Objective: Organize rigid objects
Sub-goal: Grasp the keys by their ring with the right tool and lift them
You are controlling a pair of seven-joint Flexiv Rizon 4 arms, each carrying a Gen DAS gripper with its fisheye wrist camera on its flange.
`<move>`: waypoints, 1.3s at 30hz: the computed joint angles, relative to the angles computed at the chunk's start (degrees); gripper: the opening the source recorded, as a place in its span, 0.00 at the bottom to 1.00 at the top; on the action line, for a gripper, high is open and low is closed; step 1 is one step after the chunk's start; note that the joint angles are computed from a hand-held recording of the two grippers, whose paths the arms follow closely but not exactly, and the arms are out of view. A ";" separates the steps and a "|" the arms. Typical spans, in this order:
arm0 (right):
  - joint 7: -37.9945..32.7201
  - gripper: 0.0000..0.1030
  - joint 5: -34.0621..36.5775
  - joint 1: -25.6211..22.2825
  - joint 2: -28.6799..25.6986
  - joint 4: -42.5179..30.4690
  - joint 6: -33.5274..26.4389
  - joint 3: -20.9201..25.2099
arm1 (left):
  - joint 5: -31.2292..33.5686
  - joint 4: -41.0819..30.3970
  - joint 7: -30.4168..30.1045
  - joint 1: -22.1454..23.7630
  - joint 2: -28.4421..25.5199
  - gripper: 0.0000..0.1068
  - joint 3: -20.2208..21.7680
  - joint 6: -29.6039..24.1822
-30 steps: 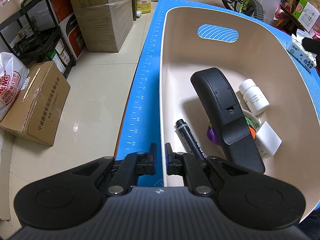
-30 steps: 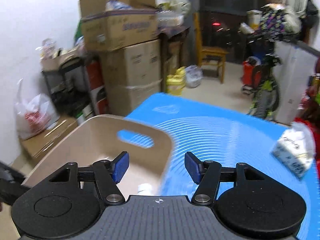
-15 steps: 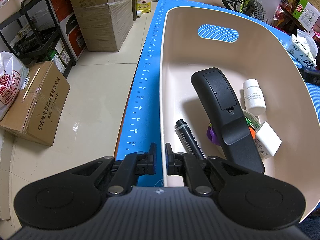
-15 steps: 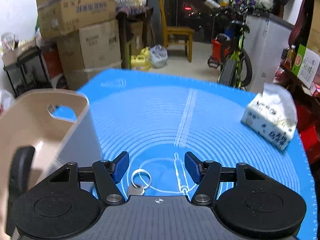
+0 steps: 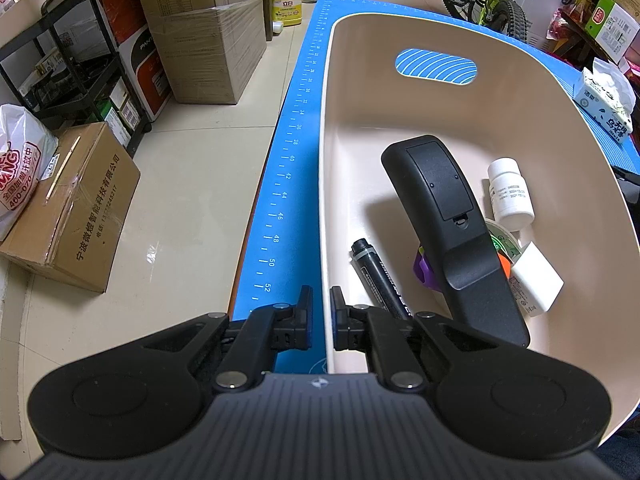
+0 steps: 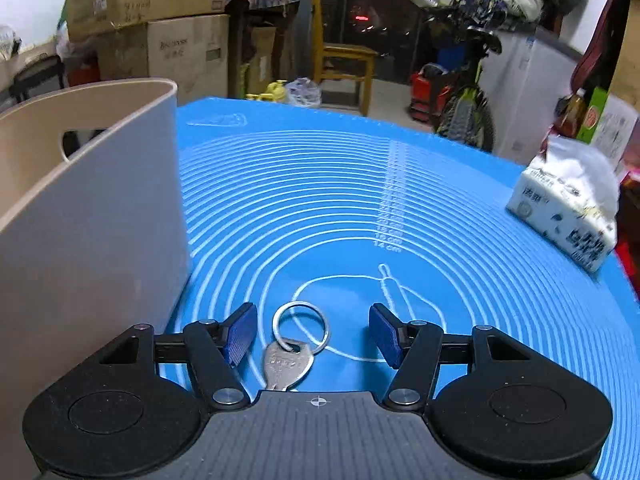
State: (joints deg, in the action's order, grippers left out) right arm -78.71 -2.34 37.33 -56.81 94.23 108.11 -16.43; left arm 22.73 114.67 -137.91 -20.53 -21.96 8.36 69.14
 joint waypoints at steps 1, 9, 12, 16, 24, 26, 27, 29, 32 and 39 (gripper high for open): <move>0.45 0.67 1.82 2.33 -0.70 0.22 0.44 -2.76 | -0.01 0.01 0.02 0.04 0.02 0.11 -0.02 -0.01; 2.61 0.59 10.38 7.62 -1.71 2.96 3.09 -9.16 | 0.08 -0.08 -0.15 0.01 -0.11 0.12 -0.02 0.05; 3.49 0.48 9.61 4.91 -0.72 2.42 1.68 -6.32 | 0.07 -0.10 -0.18 -0.01 -0.11 0.12 -0.02 0.00; 6.49 0.42 9.02 1.75 0.69 3.09 1.55 -2.36 | 0.11 -0.19 -0.23 -0.06 -0.11 0.12 -0.04 -0.14; 6.05 0.37 7.20 -1.64 1.22 4.85 6.06 1.57 | 0.13 0.23 0.03 0.20 0.15 0.12 -0.05 0.15; 4.98 0.37 8.25 -0.77 1.00 5.46 7.50 0.80 | 0.04 0.29 0.03 0.26 0.15 0.12 -0.09 0.28; 4.39 0.37 8.76 -0.52 0.97 5.76 8.27 0.66 | 0.05 0.20 0.01 0.20 0.12 0.12 -0.08 0.16; 3.15 0.37 9.89 -0.11 0.87 5.98 9.44 0.34 | 0.08 0.18 0.04 0.18 0.13 0.12 -0.07 0.10; 0.65 0.37 11.94 0.88 0.89 6.39 11.92 -0.32 | 0.05 0.21 0.05 0.23 0.14 0.12 -0.10 0.15; -6.31 0.37 15.01 0.26 2.51 6.69 17.85 1.43 | 0.07 0.22 0.03 0.21 0.15 0.12 -0.08 0.11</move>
State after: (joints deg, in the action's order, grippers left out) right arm -85.03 12.67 37.59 -54.31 100.92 125.96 -15.00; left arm 22.80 114.89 -137.88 -20.32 -21.81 8.28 69.25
